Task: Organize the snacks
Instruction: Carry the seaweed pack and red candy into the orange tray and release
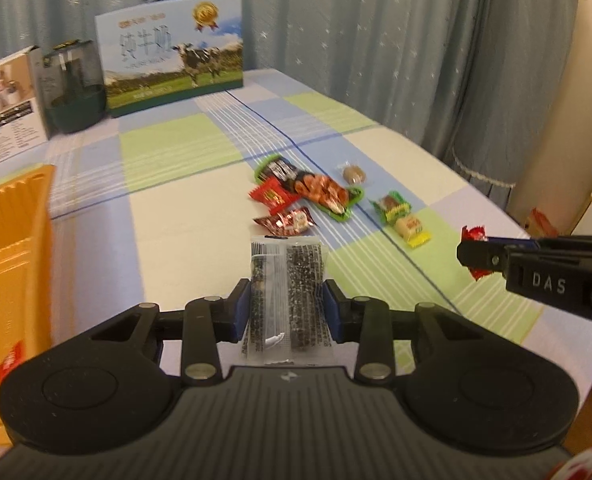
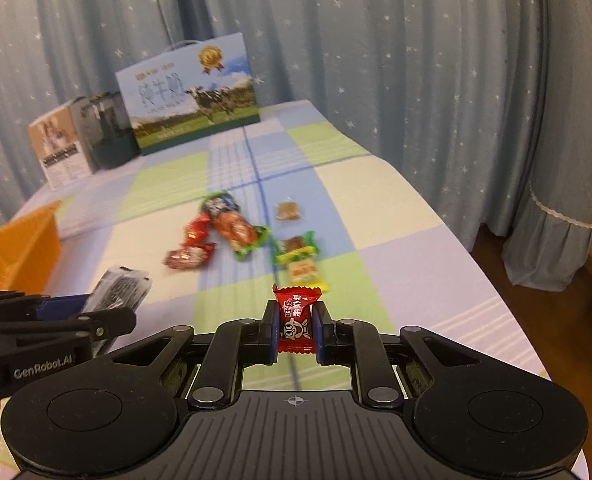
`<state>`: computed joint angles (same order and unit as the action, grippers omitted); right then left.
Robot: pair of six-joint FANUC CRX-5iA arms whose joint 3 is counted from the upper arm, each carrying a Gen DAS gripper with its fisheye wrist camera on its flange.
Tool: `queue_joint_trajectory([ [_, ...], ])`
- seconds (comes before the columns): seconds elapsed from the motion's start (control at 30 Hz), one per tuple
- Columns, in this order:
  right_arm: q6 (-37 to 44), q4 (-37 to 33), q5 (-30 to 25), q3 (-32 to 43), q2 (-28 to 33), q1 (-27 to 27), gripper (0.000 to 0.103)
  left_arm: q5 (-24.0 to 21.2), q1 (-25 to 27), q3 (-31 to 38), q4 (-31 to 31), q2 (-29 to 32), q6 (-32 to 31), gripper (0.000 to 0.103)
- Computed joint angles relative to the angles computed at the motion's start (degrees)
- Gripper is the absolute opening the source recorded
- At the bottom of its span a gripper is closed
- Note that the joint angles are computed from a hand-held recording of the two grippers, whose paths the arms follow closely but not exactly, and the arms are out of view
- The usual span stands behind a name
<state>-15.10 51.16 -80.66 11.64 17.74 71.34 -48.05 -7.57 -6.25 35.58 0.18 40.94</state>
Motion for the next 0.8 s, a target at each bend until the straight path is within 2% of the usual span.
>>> queue_joint_trajectory([
  [0.47,6.57,4.81,-1.55,17.03,7.30,3.31,0.017,-6.22,9.28,0.07,2.54,-8.18,-0.02,0.034],
  [0.8,15.99,5.42,-1.12,35.79,17.77,4.10,0.017,-9.91,19.16,-0.49,4.88,-12.31,-0.85,0.034],
])
